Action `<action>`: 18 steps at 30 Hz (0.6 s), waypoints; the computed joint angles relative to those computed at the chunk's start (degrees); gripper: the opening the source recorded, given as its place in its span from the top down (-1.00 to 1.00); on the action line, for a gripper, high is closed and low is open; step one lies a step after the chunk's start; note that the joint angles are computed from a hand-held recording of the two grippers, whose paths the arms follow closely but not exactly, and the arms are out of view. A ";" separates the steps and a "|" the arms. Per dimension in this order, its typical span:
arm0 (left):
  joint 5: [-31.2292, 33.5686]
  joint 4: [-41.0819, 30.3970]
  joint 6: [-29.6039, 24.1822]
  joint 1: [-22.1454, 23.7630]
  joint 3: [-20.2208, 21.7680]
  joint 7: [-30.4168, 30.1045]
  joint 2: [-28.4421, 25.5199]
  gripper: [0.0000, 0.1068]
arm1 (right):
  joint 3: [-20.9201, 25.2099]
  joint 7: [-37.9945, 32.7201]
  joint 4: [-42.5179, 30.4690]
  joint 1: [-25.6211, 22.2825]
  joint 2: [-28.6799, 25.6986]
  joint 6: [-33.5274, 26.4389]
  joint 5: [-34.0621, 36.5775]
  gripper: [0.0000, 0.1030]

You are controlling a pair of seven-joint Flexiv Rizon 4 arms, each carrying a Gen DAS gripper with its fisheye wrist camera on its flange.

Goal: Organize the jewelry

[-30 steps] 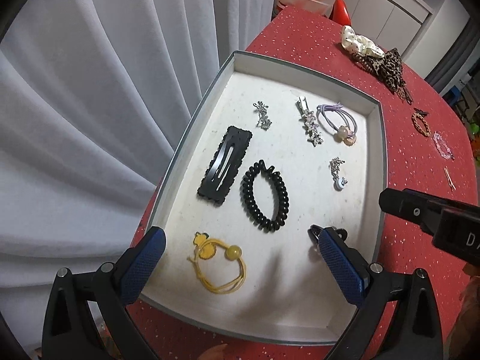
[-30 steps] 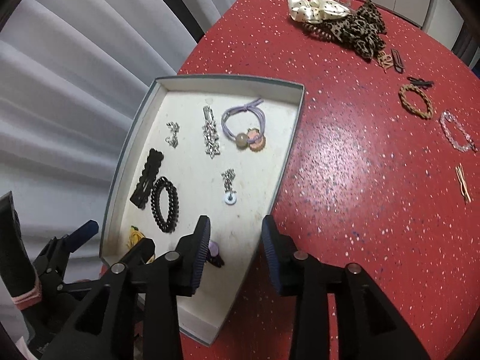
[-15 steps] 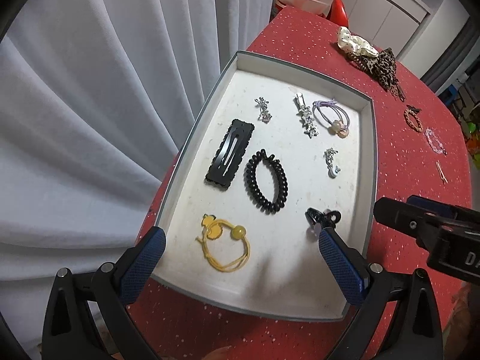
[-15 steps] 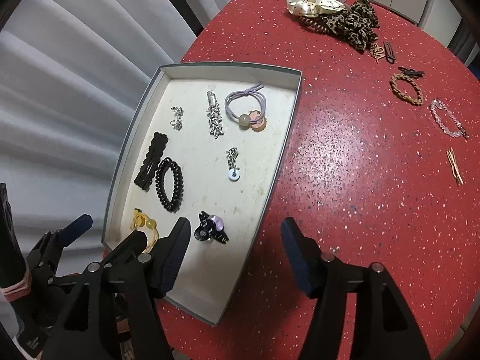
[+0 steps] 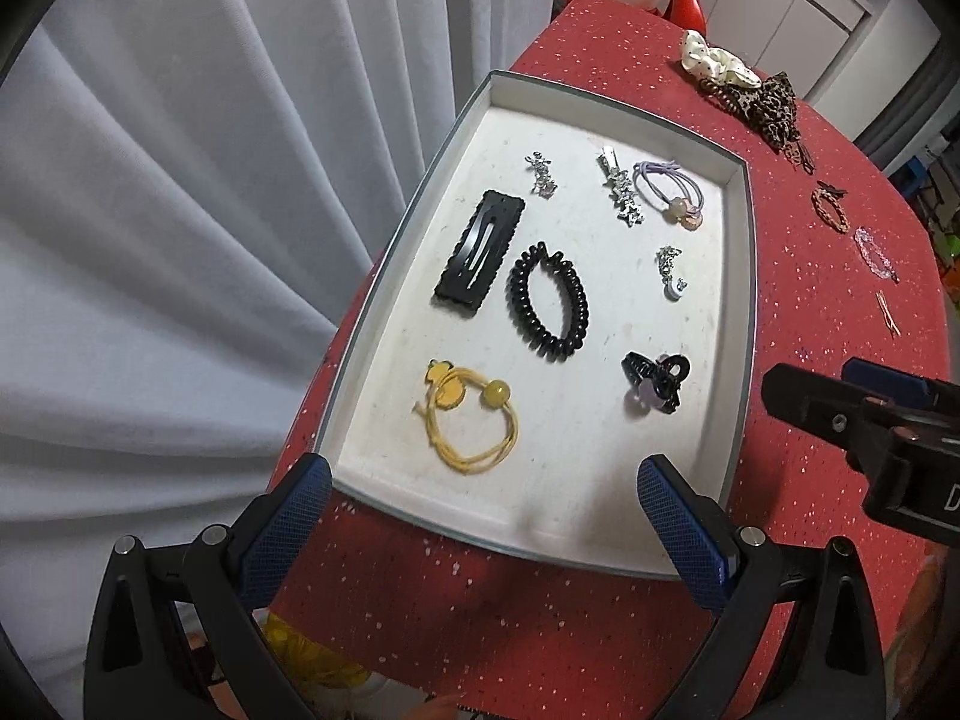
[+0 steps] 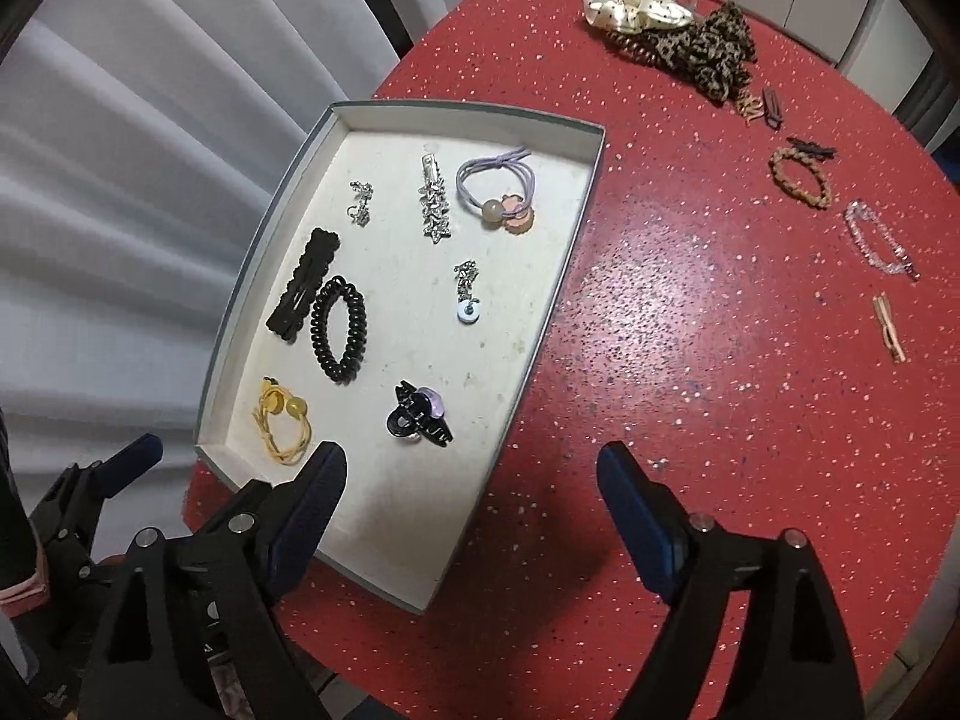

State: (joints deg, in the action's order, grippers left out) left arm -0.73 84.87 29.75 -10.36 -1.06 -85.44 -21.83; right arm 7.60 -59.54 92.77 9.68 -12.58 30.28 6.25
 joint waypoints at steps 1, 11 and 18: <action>0.07 0.05 -0.03 -0.04 0.06 -0.22 0.13 -0.92 | 0.00 0.10 0.55 0.11 0.38 0.88 -0.51 -0.72; 1.42 0.52 -0.67 -0.48 0.38 -3.18 1.80 -0.92 | 0.01 -2.34 -1.61 -0.25 1.23 -3.98 0.79 -0.72; 1.54 0.77 -1.76 -0.25 0.28 -4.24 3.35 -0.92 | -0.17 -2.17 -2.03 -0.46 3.02 -4.79 1.80 -0.72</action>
